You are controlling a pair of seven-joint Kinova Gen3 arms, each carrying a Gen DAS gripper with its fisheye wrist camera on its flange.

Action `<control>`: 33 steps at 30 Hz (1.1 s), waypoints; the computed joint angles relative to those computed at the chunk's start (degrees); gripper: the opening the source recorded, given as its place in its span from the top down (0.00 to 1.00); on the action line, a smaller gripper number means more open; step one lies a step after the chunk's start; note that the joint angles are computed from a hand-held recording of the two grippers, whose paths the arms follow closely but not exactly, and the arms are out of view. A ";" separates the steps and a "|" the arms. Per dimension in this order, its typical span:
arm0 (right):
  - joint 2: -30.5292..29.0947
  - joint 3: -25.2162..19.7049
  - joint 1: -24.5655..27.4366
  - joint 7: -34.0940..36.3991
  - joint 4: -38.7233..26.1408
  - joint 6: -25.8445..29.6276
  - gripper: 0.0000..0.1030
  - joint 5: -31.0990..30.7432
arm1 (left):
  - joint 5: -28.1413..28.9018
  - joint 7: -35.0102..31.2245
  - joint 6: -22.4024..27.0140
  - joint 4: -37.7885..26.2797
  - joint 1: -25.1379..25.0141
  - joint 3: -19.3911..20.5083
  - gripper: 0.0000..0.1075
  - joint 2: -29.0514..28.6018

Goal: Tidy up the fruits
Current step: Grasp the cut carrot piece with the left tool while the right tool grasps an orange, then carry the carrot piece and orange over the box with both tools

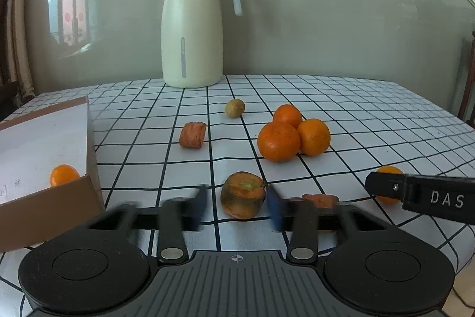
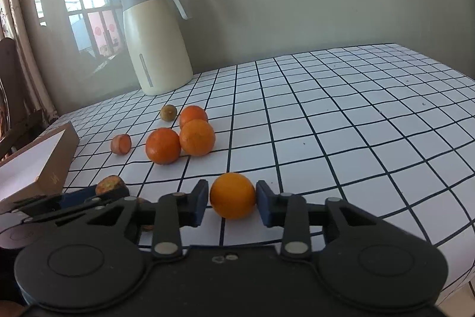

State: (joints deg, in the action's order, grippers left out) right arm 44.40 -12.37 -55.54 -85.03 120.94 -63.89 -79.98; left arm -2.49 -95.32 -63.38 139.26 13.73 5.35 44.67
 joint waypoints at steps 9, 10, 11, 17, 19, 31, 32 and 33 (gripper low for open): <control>-0.06 -0.26 -0.37 2.04 -0.50 -0.42 0.76 -1.28 | -0.18 0.13 -1.08 0.81 -0.20 -0.09 0.71 0.08; -0.12 -0.32 -0.32 2.20 -0.48 -0.42 0.77 -1.25 | -0.34 0.24 -1.14 0.93 -0.38 -0.08 0.71 0.00; -0.18 -0.42 -0.20 2.17 -0.43 -0.27 0.77 -1.09 | -0.53 0.32 -1.19 1.07 -0.56 -0.08 0.71 -0.09; -0.10 -0.47 -0.08 2.22 -0.69 -0.31 0.77 -1.16 | -1.17 0.30 -1.02 1.40 -1.24 -0.21 0.71 -0.19; 0.03 -0.30 -1.15 2.02 -0.60 -2.11 0.77 -1.56 | -1.67 0.43 -1.41 1.77 -1.67 -0.19 0.71 -0.37; -0.50 -0.54 -2.23 2.05 -0.60 -3.98 0.77 1.92 | -4.32 1.12 -4.15 4.49 -4.72 -0.49 0.71 -1.68; -0.53 -0.54 -2.33 2.29 -0.80 -4.14 0.77 2.06 | -4.58 1.18 -4.48 4.76 -5.06 -0.52 0.71 -1.83; -0.55 -0.55 -2.47 2.66 -1.01 -4.33 0.77 2.19 | -4.87 1.20 -4.94 5.13 -5.42 -0.59 0.71 -1.95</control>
State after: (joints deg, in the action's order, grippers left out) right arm 43.85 -12.91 -58.00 -82.37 119.93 -68.21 -77.79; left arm -7.36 -94.11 -68.32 144.39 8.31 4.75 42.72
